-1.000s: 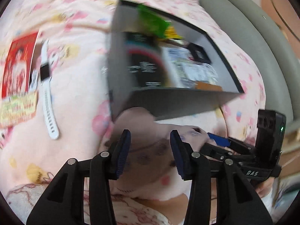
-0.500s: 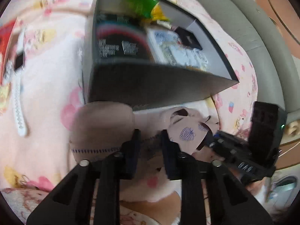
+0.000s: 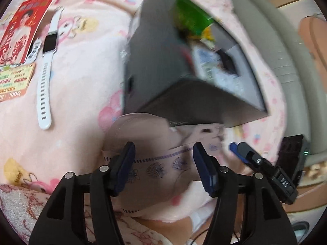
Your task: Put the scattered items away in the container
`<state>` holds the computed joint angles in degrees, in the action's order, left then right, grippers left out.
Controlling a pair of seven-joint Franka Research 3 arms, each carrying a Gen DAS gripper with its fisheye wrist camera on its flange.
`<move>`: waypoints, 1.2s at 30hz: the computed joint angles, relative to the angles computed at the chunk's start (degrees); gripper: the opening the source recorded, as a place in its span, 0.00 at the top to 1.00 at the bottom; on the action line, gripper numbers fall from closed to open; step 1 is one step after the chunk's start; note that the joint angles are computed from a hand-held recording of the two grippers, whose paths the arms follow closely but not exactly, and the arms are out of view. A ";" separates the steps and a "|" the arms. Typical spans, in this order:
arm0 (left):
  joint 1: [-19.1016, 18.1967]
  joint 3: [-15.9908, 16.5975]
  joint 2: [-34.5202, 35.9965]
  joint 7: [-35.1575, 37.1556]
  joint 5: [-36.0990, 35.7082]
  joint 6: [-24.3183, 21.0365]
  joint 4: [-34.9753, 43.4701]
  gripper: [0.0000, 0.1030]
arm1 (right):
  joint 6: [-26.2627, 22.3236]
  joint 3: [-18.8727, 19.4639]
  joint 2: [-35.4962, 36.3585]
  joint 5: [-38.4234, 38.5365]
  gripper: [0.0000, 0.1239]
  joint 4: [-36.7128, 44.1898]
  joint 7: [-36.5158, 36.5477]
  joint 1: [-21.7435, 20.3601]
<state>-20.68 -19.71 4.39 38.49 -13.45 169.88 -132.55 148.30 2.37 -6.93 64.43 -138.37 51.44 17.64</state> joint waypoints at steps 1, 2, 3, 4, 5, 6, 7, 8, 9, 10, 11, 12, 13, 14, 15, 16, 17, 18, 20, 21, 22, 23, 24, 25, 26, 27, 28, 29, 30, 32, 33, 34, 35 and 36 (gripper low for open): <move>-1.34 2.16 0.38 -6.58 7.75 -2.65 1.06 0.42 | 1.63 0.63 1.04 -2.55 0.47 0.40 2.57 -0.01; -2.15 3.46 0.67 -11.45 13.63 -4.98 2.11 0.42 | 3.77 1.20 2.68 -5.62 0.47 1.15 6.06 -0.07; -2.55 4.12 0.83 -15.08 17.64 -6.80 2.87 0.42 | 4.79 1.45 3.81 -6.81 0.47 1.55 7.78 0.02; -3.16 5.00 0.66 -20.48 22.63 -9.10 3.49 0.42 | 4.85 1.55 5.01 -6.51 0.47 2.19 8.13 0.17; -3.88 5.90 -0.06 -27.48 28.82 -11.77 3.80 0.42 | 3.19 1.48 6.36 -4.78 0.47 3.17 7.07 0.15; -4.08 6.21 -1.15 -33.58 34.15 -13.32 3.49 0.42 | 1.50 1.52 7.10 -3.62 0.47 3.75 6.40 -0.04; -3.67 5.99 -2.40 -37.10 37.16 -13.09 2.45 0.42 | 0.83 1.83 7.44 -2.02 0.47 3.83 5.38 -0.05; -2.95 5.45 -3.19 -37.21 36.48 -11.95 1.33 0.36 | 1.77 2.27 7.08 -1.37 0.47 3.37 4.33 0.14; -2.26 4.83 -3.36 -34.14 32.30 -10.42 0.35 0.28 | 2.46 2.59 6.65 -1.79 0.47 3.00 3.59 0.36; -1.70 4.08 -2.92 -28.19 24.89 -8.37 -0.47 0.28 | 2.55 2.76 6.27 -1.94 0.47 2.82 2.59 0.54; -0.37 2.46 -2.16 -22.43 18.43 -7.32 -0.64 0.29 | 1.80 2.76 5.96 -0.55 0.47 2.80 0.61 0.65; -0.99 2.85 -1.60 -19.70 15.98 -8.03 0.01 0.29 | 0.05 2.59 5.81 1.99 0.50 2.97 -2.13 0.66; -1.07 2.87 -1.27 -19.87 17.56 -9.37 0.95 0.29 | -1.54 2.46 5.81 3.35 0.63 3.14 -3.86 0.65; -1.06 2.69 -0.96 -18.81 17.93 -9.40 1.52 0.34 | -3.07 2.49 5.82 3.13 0.72 3.28 -4.81 0.73; -0.91 2.21 -0.52 -15.98 16.48 -8.41 1.84 0.48 | -2.86 2.74 5.68 1.86 0.83 3.13 -4.69 0.95; -0.54 1.24 0.23 -11.03 12.72 -7.17 2.25 0.56 | -2.10 3.01 5.41 0.92 0.86 2.82 -4.93 1.26; -0.27 0.38 1.01 -6.98 9.86 -6.89 2.96 0.68 | -0.67 3.30 4.67 0.80 0.90 2.10 -5.70 1.65; -0.52 0.15 1.63 -5.13 10.06 -7.19 3.91 0.79 | -0.19 3.25 4.03 1.78 0.92 1.61 -6.82 1.89; -1.32 0.04 1.91 -3.02 12.30 -5.95 4.88 0.94 | 0.53 2.99 2.18 3.81 0.94 0.51 -8.77 2.28; -1.08 -0.75 1.75 -0.29 10.47 -3.72 4.55 0.95 | 1.06 2.87 1.21 4.39 0.94 -0.04 -9.43 2.53; -1.25 -0.96 1.39 0.69 10.10 -1.78 4.19 0.95 | 1.45 2.65 -0.10 4.85 0.94 -0.69 -10.13 2.72; -1.67 -0.72 0.89 0.57 11.01 -0.67 4.03 0.95 | 1.85 2.29 -2.70 5.65 0.94 -2.02 -11.40 2.91; -1.72 -0.93 0.38 1.40 10.42 0.74 3.80 0.95 | 1.43 1.70 -4.53 6.42 0.94 -2.67 -12.51 3.16; -1.69 -1.21 -0.29 2.60 9.50 2.26 3.62 0.95 | 0.31 0.81 -6.68 7.59 0.94 -3.13 -14.07 3.36; -1.70 -1.13 -0.85 3.37 9.16 2.86 3.76 0.95 | -0.62 -0.04 -6.83 7.60 0.94 -2.29 -14.75 3.25; -1.92 -0.65 -1.47 3.14 10.19 3.12 4.22 0.95 | -1.27 -0.48 -8.23 7.62 0.94 -1.94 -15.38 3.25; -2.21 0.38 -2.15 1.51 13.60 3.05 5.33 0.95 | -2.08 -1.08 -9.07 7.78 0.94 -1.34 -16.30 3.23; -2.43 1.29 -1.63 -0.44 17.17 2.79 7.05 0.95 | -2.91 -1.64 -9.58 7.82 0.94 -0.12 -17.23 3.17; -2.31 2.12 -1.91 -1.55 20.08 2.19 8.20 0.95 | -4.19 -2.30 -9.18 6.99 0.94 2.04 -17.67 2.83; -2.08 3.98 -1.04 -6.69 28.21 -2.41 12.89 0.95 | -5.91 -2.72 -6.54 5.67 0.94 7.26 -18.37 2.36; -1.89 4.49 0.13 -8.59 30.38 -4.18 15.09 0.95 | -5.95 -2.48 -3.47 4.64 0.94 11.06 -18.30 2.11; -1.37 5.12 1.51 -9.47 31.63 -5.65 17.39 0.95 | -5.55 -1.95 -0.90 2.97 0.94 13.91 -17.66 1.73; -1.01 5.53 2.54 -10.11 32.42 -7.41 19.22 0.95 | -5.04 -1.25 1.95 -1.41 0.94 16.75 -14.68 1.02; -0.93 5.99 3.88 -11.16 33.57 -10.15 21.25 0.95 | -5.60 -0.71 4.34 -4.43 0.94 19.04 -12.60 0.58</move>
